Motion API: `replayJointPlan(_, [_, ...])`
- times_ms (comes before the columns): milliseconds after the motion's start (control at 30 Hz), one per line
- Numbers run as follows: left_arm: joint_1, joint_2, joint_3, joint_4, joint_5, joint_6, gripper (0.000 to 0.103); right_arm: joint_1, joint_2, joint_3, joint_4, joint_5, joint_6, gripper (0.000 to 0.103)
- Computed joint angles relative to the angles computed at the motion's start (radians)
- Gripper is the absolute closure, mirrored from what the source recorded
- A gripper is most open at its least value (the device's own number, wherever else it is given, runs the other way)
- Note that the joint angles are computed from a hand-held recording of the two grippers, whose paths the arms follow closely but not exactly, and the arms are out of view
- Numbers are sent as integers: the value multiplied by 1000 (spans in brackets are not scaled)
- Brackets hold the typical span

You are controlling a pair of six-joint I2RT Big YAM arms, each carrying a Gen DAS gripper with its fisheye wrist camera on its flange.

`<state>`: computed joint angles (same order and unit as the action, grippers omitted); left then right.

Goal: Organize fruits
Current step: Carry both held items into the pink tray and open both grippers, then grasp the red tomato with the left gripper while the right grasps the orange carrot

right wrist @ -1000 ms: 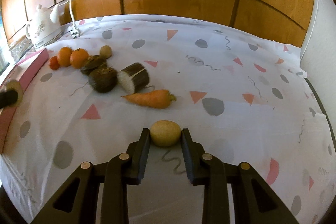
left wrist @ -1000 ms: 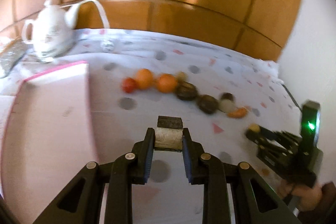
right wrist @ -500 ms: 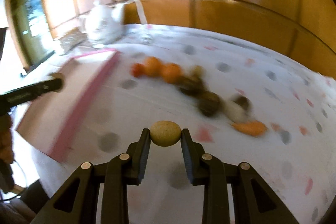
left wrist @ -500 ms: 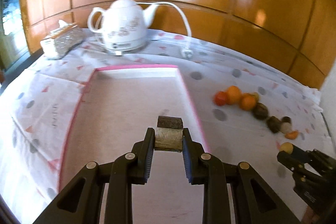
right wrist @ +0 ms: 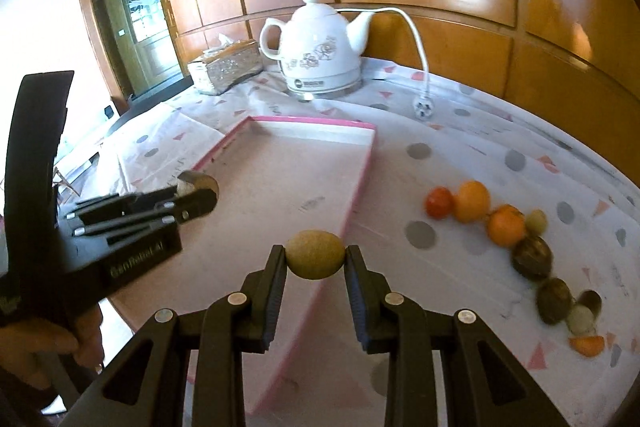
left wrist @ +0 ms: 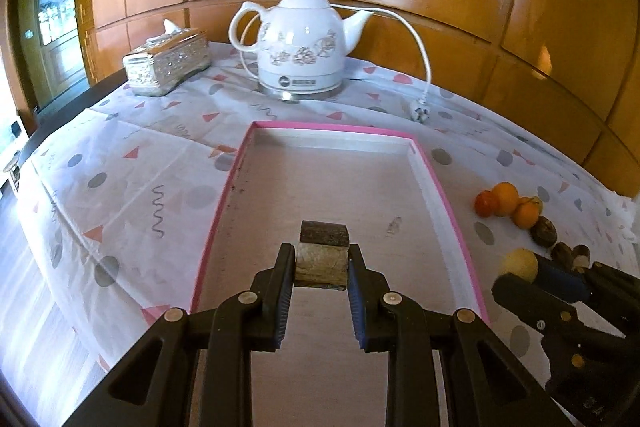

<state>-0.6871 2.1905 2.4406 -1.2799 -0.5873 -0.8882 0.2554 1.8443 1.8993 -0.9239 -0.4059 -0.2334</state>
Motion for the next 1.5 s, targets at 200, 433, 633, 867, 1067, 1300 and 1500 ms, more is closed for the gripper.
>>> replayJointPlan(200, [7,-35,-64,20,-3,-29,77,25,21,37,-10,13,37,73])
replayJointPlan(433, [6,-62,-107,46,-34,-58,51,40,50,70,-30,8,82,72])
replayJointPlan(633, [0,-72,-113,49,-58,-70,46,41,36,37,0,16,115,71])
replayJointPlan(867, [-16,-57,-80,43,-77,-51,44,21,-9,-29,59,44,156,71])
replayJointPlan(1067, [-33,-24,-22,33,-70,-17,41,-8,-43,-83,110,70,210,71])
replayJointPlan(1300, [-48,31,74,16,-39,30,41,-62,-66,-130,148,99,259,71])
replayJointPlan(1500, [-64,103,204,2,-4,101,41,-134,-83,-177,161,151,300,71])
